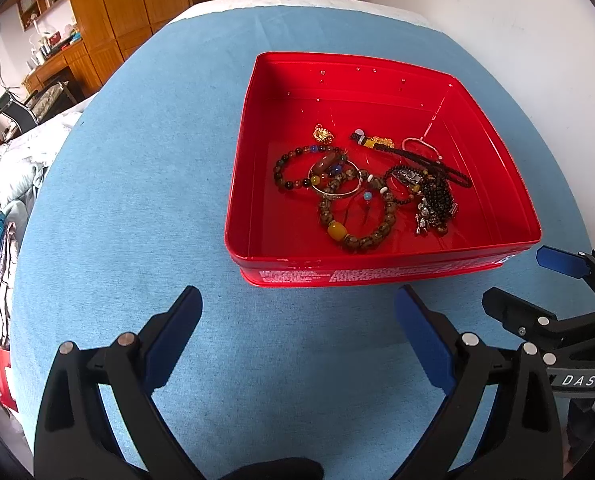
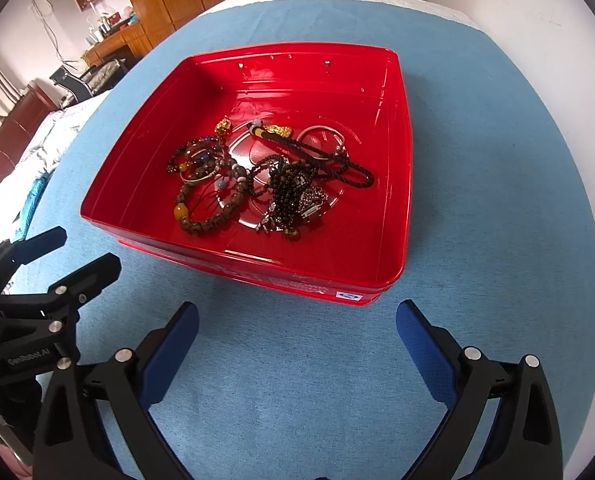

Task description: Organize jewelry

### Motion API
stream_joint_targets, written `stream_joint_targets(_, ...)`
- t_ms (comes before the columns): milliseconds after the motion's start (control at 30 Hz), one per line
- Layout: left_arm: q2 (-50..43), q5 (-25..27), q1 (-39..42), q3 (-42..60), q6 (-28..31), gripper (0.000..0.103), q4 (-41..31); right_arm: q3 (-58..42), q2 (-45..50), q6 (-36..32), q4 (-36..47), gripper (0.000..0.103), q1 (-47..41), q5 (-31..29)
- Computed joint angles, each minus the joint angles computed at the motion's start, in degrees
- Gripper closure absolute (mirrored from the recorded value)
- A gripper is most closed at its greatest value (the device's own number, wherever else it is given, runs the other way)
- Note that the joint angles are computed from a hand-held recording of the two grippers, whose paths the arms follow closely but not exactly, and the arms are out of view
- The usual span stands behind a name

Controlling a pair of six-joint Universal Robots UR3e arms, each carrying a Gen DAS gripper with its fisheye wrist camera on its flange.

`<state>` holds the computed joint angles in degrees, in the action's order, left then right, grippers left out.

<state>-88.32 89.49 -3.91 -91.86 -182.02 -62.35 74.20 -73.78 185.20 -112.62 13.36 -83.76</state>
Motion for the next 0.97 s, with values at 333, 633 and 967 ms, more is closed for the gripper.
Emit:
stream_joint_targets(333, -0.1, 0.0, 0.0, 0.2, 0.0, 0.007, -0.2, 0.4, 0.0, 0.0, -0.3, 0.004, 0.1, -0.1)
stream_joint_targets(633, -0.2, -0.3, 0.3, 0.4, 0.0, 0.007, -0.4, 0.4, 0.1, 0.0, -0.4, 0.004, 0.1, -0.1)
stream_joint_targets(967, -0.5, -0.3, 0.3, 0.6, 0.1, 0.007, -0.6, 0.3, 0.1, 0.0, -0.2, 0.004, 0.1, -0.1)
